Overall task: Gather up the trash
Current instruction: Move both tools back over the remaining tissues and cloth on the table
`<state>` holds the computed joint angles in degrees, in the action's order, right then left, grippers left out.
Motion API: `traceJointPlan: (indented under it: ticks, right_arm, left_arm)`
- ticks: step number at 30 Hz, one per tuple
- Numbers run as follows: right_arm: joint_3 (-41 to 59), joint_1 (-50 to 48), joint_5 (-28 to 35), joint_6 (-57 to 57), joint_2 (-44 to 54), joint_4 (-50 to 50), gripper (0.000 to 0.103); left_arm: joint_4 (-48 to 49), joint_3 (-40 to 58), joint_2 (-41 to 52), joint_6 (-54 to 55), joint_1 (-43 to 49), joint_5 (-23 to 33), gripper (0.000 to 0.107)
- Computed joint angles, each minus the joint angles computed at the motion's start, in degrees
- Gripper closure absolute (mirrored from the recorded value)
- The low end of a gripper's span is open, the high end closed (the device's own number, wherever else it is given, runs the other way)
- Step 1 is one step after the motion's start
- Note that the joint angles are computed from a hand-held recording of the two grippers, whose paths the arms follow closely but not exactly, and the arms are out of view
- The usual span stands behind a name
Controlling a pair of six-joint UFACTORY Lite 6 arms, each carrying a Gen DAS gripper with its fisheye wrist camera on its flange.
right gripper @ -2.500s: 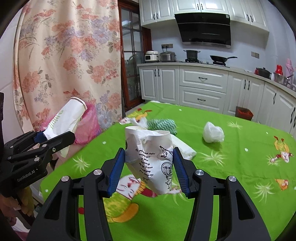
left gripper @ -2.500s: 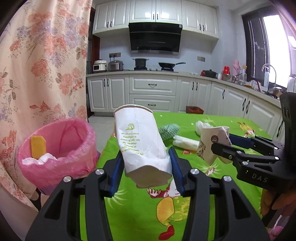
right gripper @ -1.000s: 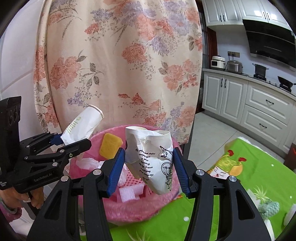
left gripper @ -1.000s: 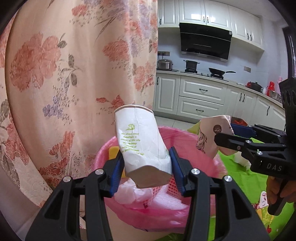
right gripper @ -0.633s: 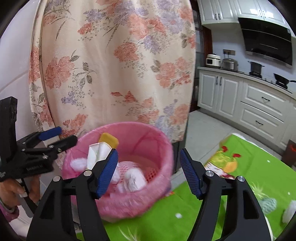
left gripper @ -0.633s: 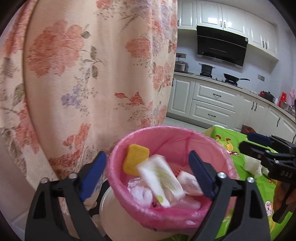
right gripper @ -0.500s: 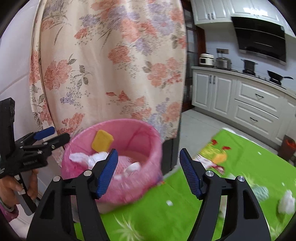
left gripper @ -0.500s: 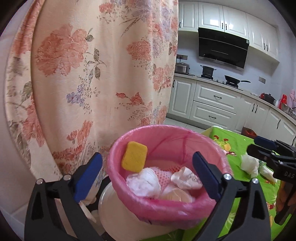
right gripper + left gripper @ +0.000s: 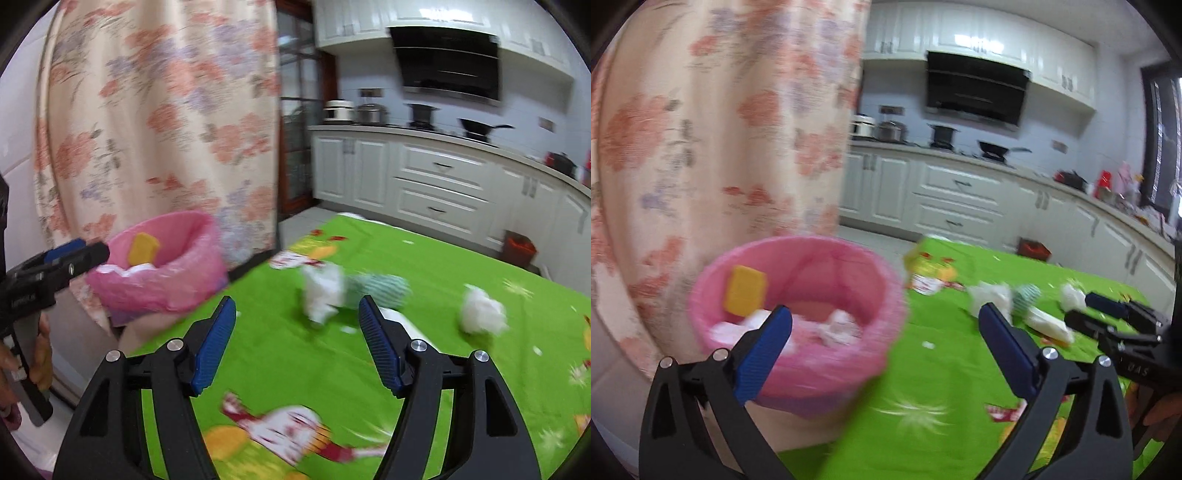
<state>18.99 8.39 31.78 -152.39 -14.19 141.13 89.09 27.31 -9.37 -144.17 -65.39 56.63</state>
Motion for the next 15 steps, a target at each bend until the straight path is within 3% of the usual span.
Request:
traceJointPlan:
  ticks: [6, 10, 15]
  right_arm:
    - [-2.49, -15.72, 4.22, 4.42, -0.58, -10.79, 0.037]
    - [-1.40, -23.98, 7.24, 6.74, 2.95, -17.01, 0.032]
    - [-0.61, -29.45, 8.95, 4.19, 6.93, -16.49, 0.030]
  left_arm:
    - [5.44, 13.54, 17.37, -3.34, -0.49, -4.73, 0.009]
    - [8.00, 21.57, 25.75, -2.65, 0.24, -7.78, 0.009]
    - [9.52, 28.77, 33.09, -1.80, 1.67, -11.48, 0.009]
